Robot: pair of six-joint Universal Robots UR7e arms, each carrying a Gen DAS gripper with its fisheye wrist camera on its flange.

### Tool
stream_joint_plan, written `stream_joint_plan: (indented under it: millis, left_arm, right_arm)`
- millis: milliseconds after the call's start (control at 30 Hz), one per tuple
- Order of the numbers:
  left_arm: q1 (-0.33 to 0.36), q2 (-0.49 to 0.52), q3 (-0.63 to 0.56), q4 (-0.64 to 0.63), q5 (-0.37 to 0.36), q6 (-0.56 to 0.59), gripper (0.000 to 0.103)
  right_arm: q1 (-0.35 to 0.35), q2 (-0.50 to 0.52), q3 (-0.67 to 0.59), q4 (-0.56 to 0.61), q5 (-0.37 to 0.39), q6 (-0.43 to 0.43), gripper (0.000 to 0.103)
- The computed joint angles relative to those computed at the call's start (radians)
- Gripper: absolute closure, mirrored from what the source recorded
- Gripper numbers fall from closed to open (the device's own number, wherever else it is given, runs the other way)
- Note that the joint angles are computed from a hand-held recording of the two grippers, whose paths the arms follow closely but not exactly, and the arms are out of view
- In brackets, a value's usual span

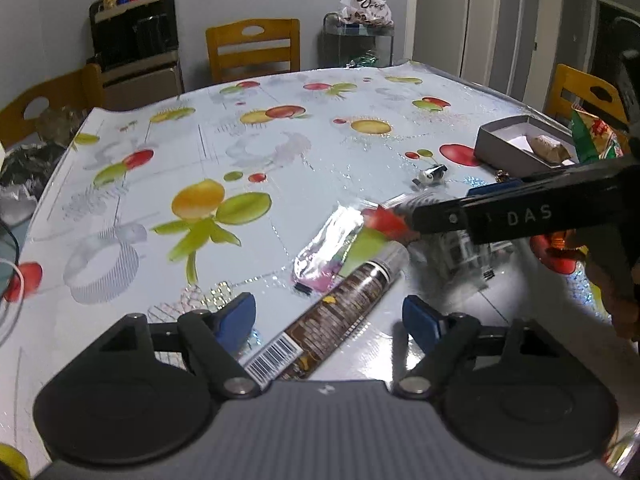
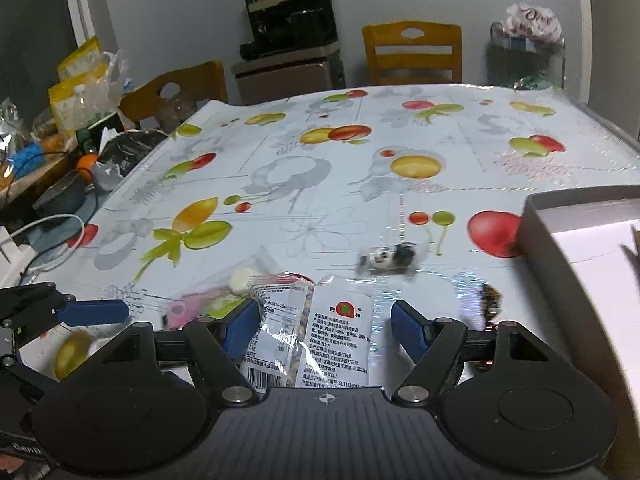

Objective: Organize snacks
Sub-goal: 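Grasp the brown chocolate tube with the left gripper while the right grasps two clear sachets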

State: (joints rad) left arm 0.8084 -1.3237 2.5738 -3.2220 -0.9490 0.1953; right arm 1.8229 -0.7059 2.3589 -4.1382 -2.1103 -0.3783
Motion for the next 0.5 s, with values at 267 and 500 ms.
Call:
stream_joint_plan:
  millis: [267, 500]
  left_arm:
    - [-0.015, -0.022, 0.018, 0.021, 0.008, -0.074, 0.063]
    - [-0.045, -0.074, 0.025, 0.113, -0.039, -0.216, 0.075]
  right_arm:
    - [-0.016, -0.039, 0.054, -0.015, -0.009, -0.02, 0.03]
    - [-0.011, -0.029, 0.075, -0.016, 0.002, -0.044, 0.021]
